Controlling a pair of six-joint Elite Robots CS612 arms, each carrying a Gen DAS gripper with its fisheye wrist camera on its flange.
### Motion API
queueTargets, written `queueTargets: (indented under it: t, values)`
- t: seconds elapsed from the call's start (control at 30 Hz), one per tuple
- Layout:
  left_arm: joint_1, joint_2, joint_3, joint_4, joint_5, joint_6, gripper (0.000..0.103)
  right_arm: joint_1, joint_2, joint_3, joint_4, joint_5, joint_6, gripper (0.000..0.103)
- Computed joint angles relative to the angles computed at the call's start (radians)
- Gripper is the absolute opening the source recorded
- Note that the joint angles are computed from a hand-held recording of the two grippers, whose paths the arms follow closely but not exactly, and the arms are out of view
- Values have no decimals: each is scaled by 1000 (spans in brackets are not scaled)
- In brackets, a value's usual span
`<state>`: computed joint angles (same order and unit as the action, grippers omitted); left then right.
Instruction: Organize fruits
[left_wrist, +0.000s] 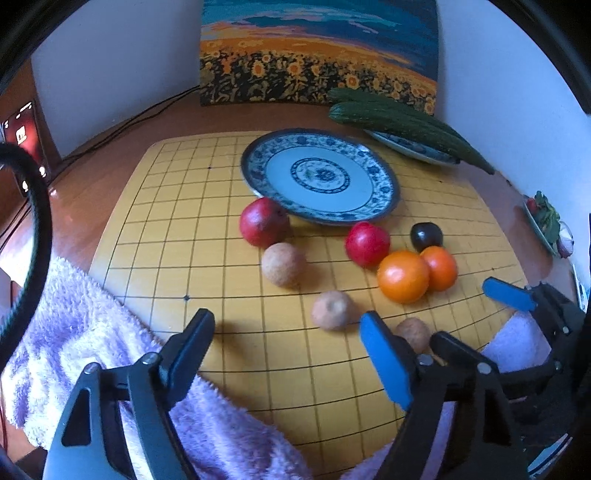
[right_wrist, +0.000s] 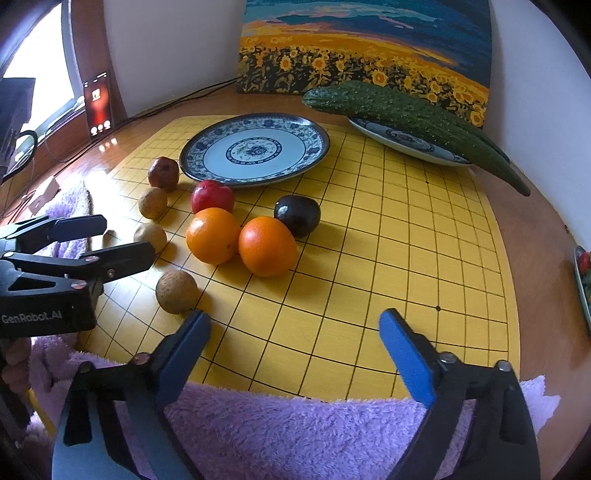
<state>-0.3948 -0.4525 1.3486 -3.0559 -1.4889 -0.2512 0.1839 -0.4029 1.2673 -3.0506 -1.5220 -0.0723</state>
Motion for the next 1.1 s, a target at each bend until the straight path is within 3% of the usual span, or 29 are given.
queueTargets:
  t: [0.3,0.77,1.1]
  values:
    - [-4,7,-14,0,2,12,66,-7,2,-10,-7,52,3,70]
    - [4,17,-27,-14,-73,51,27,-1,15,-42,-3,41,25,62]
    - [11,12,-10,-40,-89,54,25,0,22,-59,2,42,46,55]
